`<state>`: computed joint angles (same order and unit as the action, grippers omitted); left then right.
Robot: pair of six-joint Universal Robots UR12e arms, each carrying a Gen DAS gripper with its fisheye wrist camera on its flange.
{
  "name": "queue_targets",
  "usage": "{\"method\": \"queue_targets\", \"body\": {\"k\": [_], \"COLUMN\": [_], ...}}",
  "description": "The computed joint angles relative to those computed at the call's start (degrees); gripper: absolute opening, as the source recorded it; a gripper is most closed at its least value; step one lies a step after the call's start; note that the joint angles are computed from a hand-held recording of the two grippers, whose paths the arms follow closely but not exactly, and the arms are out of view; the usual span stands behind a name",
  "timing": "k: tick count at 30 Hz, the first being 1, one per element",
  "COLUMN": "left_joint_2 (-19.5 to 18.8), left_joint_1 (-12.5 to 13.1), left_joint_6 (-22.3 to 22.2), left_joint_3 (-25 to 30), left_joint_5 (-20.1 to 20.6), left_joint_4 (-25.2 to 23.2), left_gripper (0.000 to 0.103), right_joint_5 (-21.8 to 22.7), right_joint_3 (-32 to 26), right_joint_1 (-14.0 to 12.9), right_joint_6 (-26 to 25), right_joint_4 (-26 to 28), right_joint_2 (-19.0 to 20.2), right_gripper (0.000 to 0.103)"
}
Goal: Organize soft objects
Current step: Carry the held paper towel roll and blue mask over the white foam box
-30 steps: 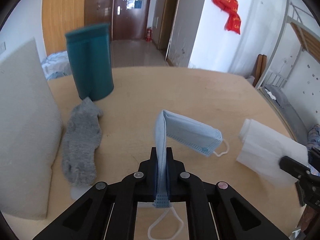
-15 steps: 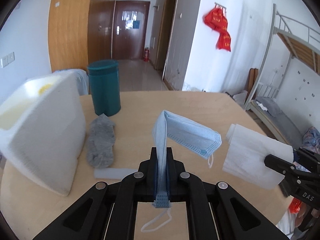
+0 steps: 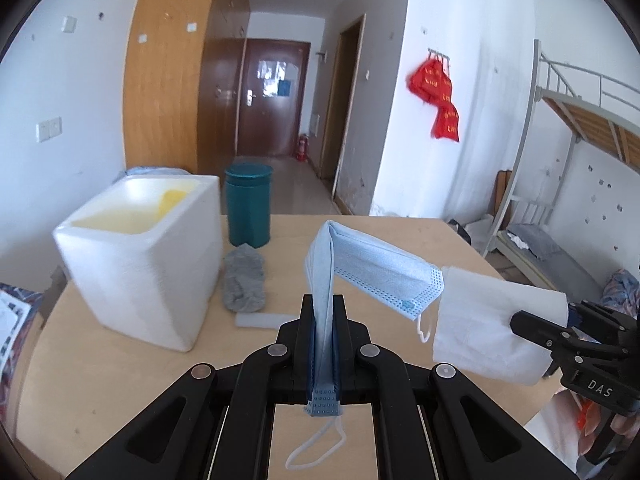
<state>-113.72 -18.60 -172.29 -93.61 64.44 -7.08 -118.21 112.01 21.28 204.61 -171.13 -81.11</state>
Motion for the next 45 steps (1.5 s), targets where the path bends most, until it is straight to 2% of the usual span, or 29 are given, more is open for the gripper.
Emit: {"method": "queue_targets", "body": {"k": [17,24,45], "left_joint_2": [5.38,7.25,12.34], "left_joint_1": [4.26,5.94,9.36], "left_joint_6": [-3.78,-4.94,-7.43], "left_joint_3": [-8.34,-11.55,-19.61], "left_joint_5": [0.59,0.92,7.22], "left_joint_4": [8.97,11.72,19.43], "left_gripper": [0.007,0.007,0.007], "right_joint_5": [-0.48,0.74,1.65], "right_joint_3": [-1.49,-2.43,-5.28], "right_joint_1": [4.0,5.21,8.66], "right_joint_6": [-1.72,-2.43,-6.7], "right_joint_4": [-6.15,-8.15,-11.48], "right_joint_2": [2.18,3.43,6.03], "right_gripper": [0.042,0.041,0.041]}}
